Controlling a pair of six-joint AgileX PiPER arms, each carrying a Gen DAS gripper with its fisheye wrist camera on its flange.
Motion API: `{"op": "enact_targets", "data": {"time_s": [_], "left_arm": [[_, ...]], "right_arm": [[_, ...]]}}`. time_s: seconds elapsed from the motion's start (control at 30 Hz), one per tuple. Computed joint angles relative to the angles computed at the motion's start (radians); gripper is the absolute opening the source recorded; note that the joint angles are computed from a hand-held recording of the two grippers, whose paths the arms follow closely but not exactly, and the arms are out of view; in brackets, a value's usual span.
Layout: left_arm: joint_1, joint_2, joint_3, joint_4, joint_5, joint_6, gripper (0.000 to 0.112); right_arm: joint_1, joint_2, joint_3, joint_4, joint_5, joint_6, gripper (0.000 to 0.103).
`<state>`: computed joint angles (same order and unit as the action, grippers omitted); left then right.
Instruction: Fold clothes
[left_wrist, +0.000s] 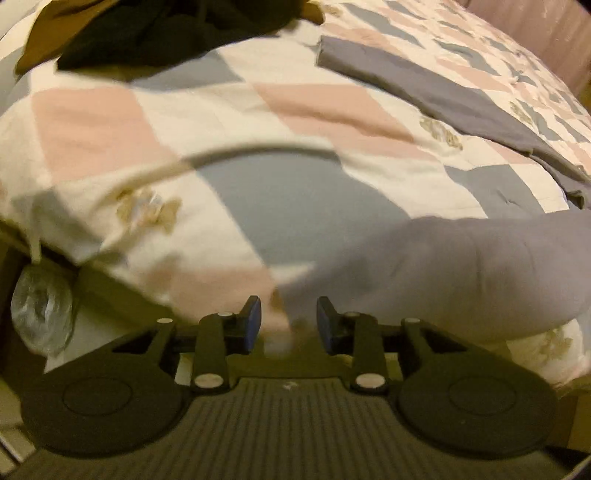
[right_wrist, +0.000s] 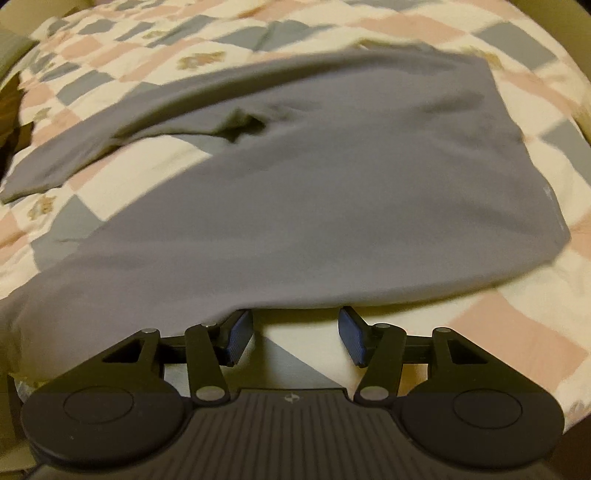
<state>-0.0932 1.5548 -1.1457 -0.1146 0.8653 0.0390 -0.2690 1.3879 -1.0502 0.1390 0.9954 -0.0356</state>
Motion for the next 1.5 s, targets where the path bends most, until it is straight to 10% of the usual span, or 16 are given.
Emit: {"op": "enact_targets", "data": {"time_s": [0.37, 0.47, 0.77, 0.87, 0.9, 1.13, 1.17, 1.2, 1.3, 1.5], "left_arm": [[0.166, 0.110, -0.001, -0.365, -0.028, 0.269, 0.031], [0.134, 0.103, 0.021, -0.341, -0.077, 0.255, 0.002], [0.047, 0.040, -0.150, -0.098, -0.111, 0.101, 0.002], [0.028, 0.094, -0.257, -0.046, -0.089, 0.123, 0.002], [0.022, 0.127, -0.292, -0.027, -0.079, 0.122, 0.002], [-0.021, 0.469, -0.606, 0.248, 0.113, -0.150, 0.008], [0.003, 0.477, -0.621, 0.216, 0.131, -0.177, 0.011], [0.036, 0.465, -0.618, 0.154, 0.137, -0.184, 0.013], [0.110, 0.360, -0.524, 0.002, 0.143, -0.195, 0.014], [0.182, 0.184, -0.233, -0.193, 0.071, -0.207, 0.027]], "right_arm": [[0.128, 0.115, -0.178, 0.180, -0.008, -0.248, 0.055], [0.156, 0.187, -0.215, 0.247, -0.021, -0.355, 0.055], [0.273, 0.578, -0.535, 0.313, 0.090, -0.713, 0.054], [0.253, 0.646, -0.629, 0.336, 0.179, -0.773, 0.001], [0.241, 0.647, -0.644, 0.355, 0.188, -0.775, 0.001], [0.224, 0.618, -0.611, 0.385, 0.027, -0.722, 0.002], [0.238, 0.622, -0.598, 0.356, -0.022, -0.670, 0.017], [0.247, 0.604, -0.566, 0.342, -0.074, -0.621, 0.036], [0.262, 0.517, -0.445, 0.319, -0.226, -0.478, 0.051], [0.143, 0.225, -0.138, 0.452, -0.201, -0.260, 0.054]]}}
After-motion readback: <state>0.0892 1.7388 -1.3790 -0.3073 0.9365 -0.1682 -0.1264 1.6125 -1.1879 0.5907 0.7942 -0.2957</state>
